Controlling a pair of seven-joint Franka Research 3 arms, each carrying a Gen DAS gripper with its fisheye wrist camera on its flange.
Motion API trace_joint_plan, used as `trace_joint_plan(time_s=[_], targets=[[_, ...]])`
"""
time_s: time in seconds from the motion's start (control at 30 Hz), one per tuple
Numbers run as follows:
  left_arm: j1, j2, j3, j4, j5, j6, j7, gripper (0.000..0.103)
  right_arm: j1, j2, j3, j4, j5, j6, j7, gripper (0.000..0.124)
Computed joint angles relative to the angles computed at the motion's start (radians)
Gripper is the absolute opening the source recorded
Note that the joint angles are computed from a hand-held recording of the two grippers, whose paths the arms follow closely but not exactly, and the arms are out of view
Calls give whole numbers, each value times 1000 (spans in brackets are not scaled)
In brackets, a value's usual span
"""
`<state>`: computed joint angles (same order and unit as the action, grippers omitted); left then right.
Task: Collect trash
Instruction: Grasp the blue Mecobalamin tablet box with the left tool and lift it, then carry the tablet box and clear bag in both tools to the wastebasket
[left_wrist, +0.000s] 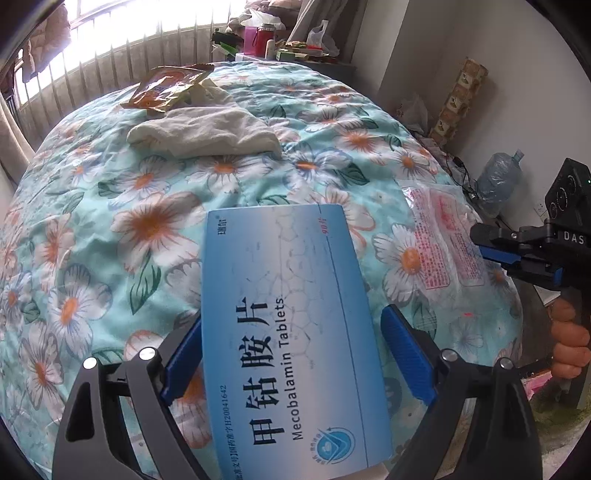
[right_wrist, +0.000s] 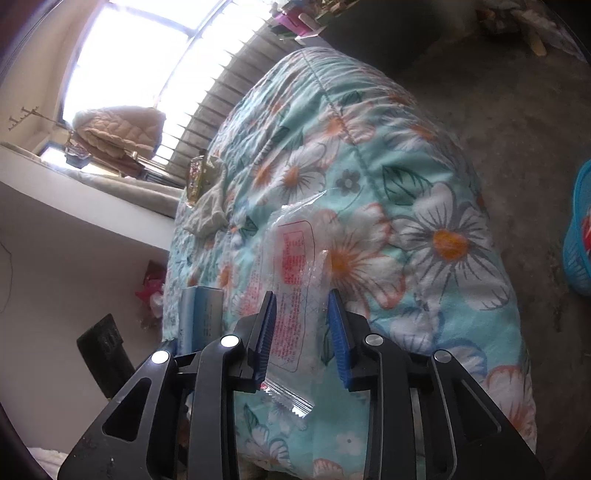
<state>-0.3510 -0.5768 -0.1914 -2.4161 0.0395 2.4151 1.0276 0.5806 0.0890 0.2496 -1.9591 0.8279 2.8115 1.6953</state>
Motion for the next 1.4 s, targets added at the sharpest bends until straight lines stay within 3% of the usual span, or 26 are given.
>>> trace_joint_plan(time_s=[0.2,0.3,0.4,0.53,0.9,1.4], targets=[[14,8,-17,10,32,-13,-7,83,1,18,-1,7,-20,-4,28,29],[24,10,-26,16,55,-25,-26,75,14,26,-5,8,-94,17,78,29],[19,6,-18,13,52,-20,-28,74,21,34,-8,13,-162,24,123,29],[21,3,-24,13,69,-15,-31,74,25,32,-14,8,-235,23,182,17],[35,3,-44,29,119,6,-62,73,-3,-8,15,-28,-22,61,-15,2],[55,-9,-56,38,199,24,-107,73,10,-52,0,-42,163,76,-180,1]])
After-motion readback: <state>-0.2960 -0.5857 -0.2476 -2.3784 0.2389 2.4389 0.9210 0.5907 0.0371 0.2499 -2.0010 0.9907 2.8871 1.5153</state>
